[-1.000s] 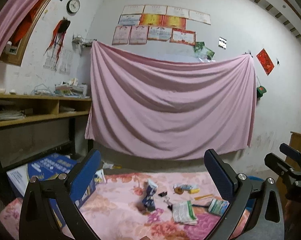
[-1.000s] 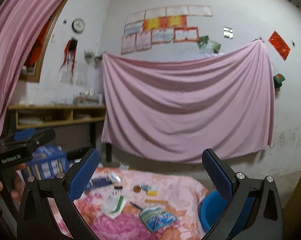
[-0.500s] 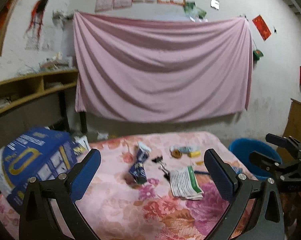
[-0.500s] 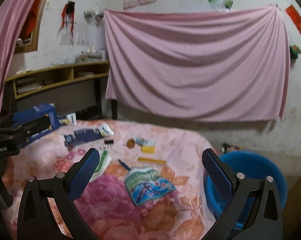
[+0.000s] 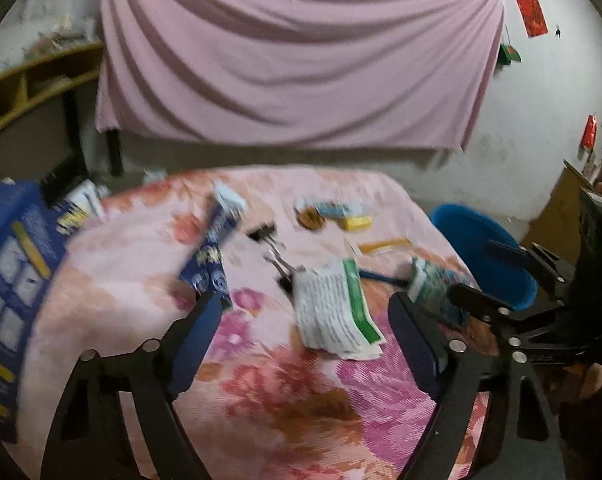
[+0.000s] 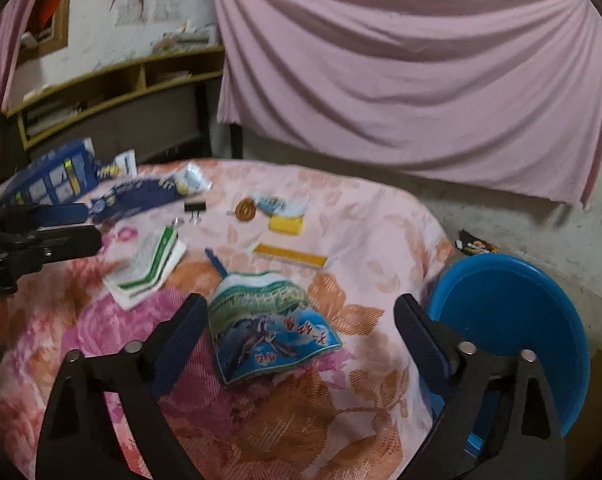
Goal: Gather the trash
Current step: 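Grasp the green-white wrapper with left tool while right tool grasps blue-green snack bag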
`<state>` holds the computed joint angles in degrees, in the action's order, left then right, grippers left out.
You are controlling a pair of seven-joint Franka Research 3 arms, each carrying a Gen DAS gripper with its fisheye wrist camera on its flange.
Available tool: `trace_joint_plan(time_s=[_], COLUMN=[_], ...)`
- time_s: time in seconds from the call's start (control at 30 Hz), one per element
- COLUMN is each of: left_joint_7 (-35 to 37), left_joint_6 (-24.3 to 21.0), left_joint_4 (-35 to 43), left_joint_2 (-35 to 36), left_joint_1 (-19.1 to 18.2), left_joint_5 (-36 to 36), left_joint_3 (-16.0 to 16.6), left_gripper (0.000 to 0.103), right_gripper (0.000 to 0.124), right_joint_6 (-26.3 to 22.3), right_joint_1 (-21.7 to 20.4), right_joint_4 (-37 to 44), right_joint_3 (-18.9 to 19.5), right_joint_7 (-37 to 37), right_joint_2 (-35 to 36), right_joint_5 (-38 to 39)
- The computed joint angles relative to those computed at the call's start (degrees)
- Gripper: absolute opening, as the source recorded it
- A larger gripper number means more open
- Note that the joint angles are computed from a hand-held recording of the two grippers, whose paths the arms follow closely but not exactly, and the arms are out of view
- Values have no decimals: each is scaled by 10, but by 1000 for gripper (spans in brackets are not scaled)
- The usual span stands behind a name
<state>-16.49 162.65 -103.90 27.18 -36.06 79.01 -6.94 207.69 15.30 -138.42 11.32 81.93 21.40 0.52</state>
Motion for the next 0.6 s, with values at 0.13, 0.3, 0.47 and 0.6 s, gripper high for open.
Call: trace_joint_plan(time_s=[0.13, 0.3, 0.47, 0.6], left_joint_7=[112, 201, 288, 319], left_joint_6=[35, 39, 14, 11], left_joint_4=[17, 38, 65, 66], left_joint_2=[34, 57, 78, 78], left_joint_1=[33, 32, 23, 2], left_joint_5=[-120, -201, -270, -302], left_joint_3=[-28, -33, -33, -12], left_gripper=[70, 70, 56, 50], right_gripper=[87, 85, 74, 66], right_joint_6=[-33, -47, -78, -78], right_joint_1=[-19, -56, -123, -161], right_joint_4=[18, 28, 42, 41], right_joint_3=[14, 41, 93, 124], right_joint_7=[1, 3, 22, 32], right_joint_2=[13, 22, 38, 42], right_joint_5=[-30, -78, -131, -160])
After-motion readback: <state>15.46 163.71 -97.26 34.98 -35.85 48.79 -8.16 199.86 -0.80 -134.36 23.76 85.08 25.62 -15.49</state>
